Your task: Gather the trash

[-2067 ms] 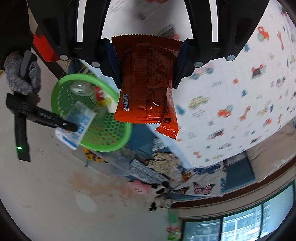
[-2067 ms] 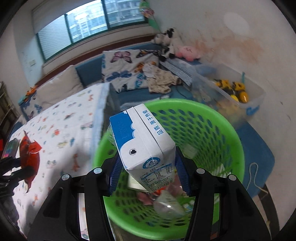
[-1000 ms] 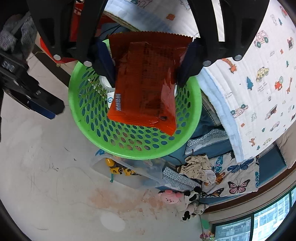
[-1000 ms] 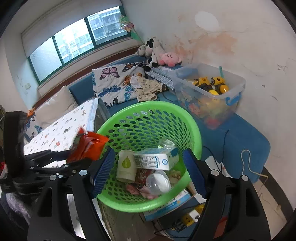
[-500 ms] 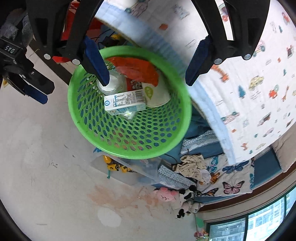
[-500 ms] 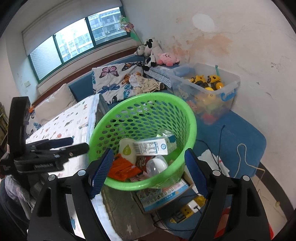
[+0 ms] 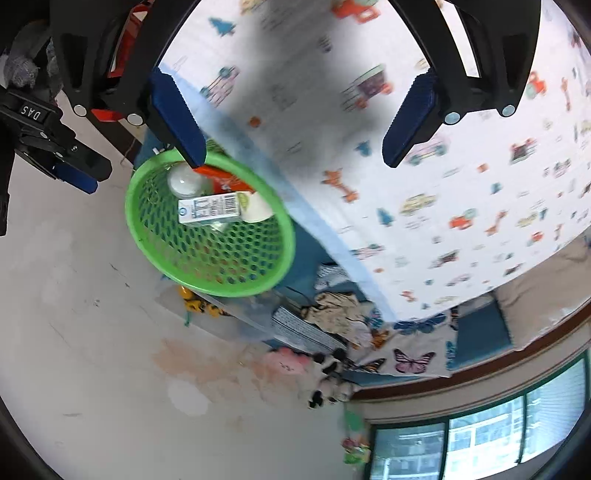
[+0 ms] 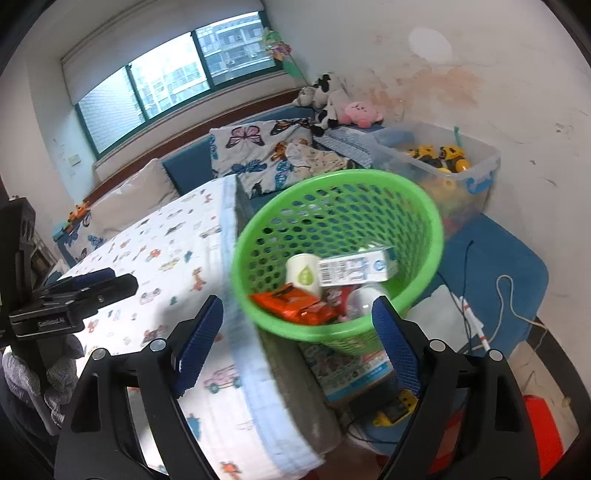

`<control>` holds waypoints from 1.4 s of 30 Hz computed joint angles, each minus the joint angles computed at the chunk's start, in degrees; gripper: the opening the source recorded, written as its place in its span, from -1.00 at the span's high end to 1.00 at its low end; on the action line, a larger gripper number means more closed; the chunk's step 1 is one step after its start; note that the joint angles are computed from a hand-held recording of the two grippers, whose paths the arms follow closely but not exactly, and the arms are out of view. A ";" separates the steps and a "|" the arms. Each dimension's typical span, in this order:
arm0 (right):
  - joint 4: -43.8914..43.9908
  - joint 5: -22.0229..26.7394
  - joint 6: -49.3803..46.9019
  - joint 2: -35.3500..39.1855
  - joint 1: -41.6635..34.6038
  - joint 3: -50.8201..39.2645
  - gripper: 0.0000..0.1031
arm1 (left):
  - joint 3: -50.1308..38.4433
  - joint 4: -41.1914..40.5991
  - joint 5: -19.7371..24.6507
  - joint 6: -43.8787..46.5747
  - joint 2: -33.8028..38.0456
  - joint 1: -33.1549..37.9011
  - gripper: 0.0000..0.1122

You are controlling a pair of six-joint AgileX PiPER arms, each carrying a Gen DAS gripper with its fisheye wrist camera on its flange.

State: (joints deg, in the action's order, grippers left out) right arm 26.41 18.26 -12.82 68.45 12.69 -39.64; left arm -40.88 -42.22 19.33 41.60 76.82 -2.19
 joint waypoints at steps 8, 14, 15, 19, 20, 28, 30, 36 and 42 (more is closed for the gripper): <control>-20.78 -1.34 24.85 0.47 12.35 -0.62 -0.66 | 6.97 -4.40 3.94 7.86 -9.19 11.29 -0.68; -38.68 -0.13 44.72 1.32 20.68 -1.97 -0.72 | 10.77 -7.97 9.80 15.68 -14.98 22.70 -0.69; -42.68 0.32 49.18 1.37 22.36 -2.13 -0.74 | 11.47 -8.26 10.70 16.81 -16.06 24.92 -0.69; -50.47 1.63 58.43 1.47 26.92 -2.56 -0.77 | 13.25 -11.20 16.34 23.02 -18.74 33.55 -0.69; -52.64 2.09 60.96 1.71 28.18 -2.78 -0.77 | 13.58 -11.61 17.61 24.31 -19.33 35.53 -0.69; -63.63 5.03 73.92 3.14 35.84 -3.69 -0.83 | 15.77 -12.94 27.26 33.36 -22.77 51.44 -0.70; -66.37 6.37 76.88 3.42 37.95 -4.12 -0.85 | 16.37 -12.93 29.14 34.99 -23.45 54.89 -0.70; -70.85 8.91 81.12 3.54 41.69 -4.69 -0.90 | 17.66 -13.41 33.57 38.40 -25.16 62.65 -0.70; -71.53 9.41 82.47 3.34 42.82 -4.39 -0.91 | 18.72 -13.40 36.51 41.12 -27.79 67.60 -0.70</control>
